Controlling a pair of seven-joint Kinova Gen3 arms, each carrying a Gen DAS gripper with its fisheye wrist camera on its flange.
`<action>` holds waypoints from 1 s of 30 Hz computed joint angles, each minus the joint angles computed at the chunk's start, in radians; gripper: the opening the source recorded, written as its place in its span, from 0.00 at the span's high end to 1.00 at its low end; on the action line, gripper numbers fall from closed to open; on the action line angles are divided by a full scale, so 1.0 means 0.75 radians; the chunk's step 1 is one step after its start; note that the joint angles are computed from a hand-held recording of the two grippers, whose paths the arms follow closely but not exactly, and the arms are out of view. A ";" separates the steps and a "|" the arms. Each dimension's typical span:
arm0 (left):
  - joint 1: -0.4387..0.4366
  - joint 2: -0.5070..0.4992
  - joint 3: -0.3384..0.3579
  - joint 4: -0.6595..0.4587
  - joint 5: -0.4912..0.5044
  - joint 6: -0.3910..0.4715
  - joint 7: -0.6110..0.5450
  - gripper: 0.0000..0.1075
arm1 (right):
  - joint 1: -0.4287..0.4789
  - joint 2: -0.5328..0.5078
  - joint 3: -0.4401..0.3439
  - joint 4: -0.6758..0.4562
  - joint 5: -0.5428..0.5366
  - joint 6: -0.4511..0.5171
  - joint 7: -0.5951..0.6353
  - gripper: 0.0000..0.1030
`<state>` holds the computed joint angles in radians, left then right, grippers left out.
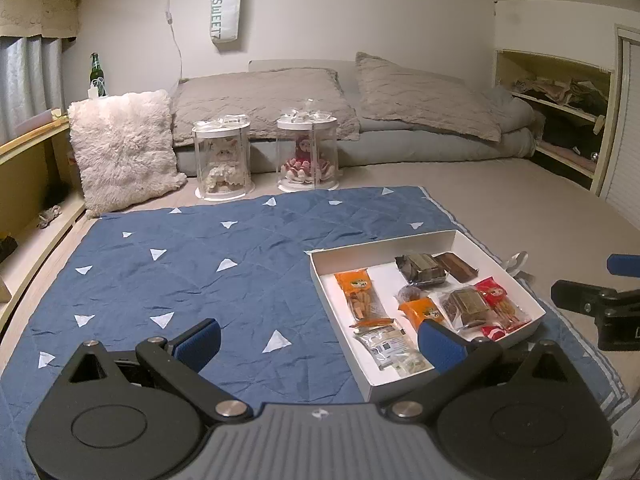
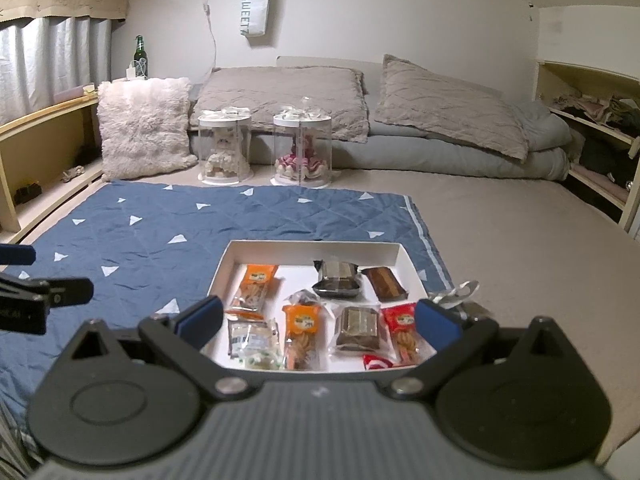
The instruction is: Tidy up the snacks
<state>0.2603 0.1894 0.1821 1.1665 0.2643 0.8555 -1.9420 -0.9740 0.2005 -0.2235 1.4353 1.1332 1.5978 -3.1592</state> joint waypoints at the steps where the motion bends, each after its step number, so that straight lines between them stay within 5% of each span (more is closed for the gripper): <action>1: 0.001 0.001 -0.001 -0.003 -0.003 0.004 0.002 0.04 | 0.002 0.001 0.001 -0.002 -0.002 -0.001 0.003 0.01; 30: 0.005 0.001 -0.001 -0.008 -0.007 0.011 0.006 0.04 | 0.004 0.005 0.006 -0.003 0.001 -0.013 0.007 0.01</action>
<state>0.2644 0.1903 0.1812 1.1609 0.2589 0.8636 -1.9371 -0.9714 0.2042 -0.2193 1.4329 1.1337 1.5882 -3.1538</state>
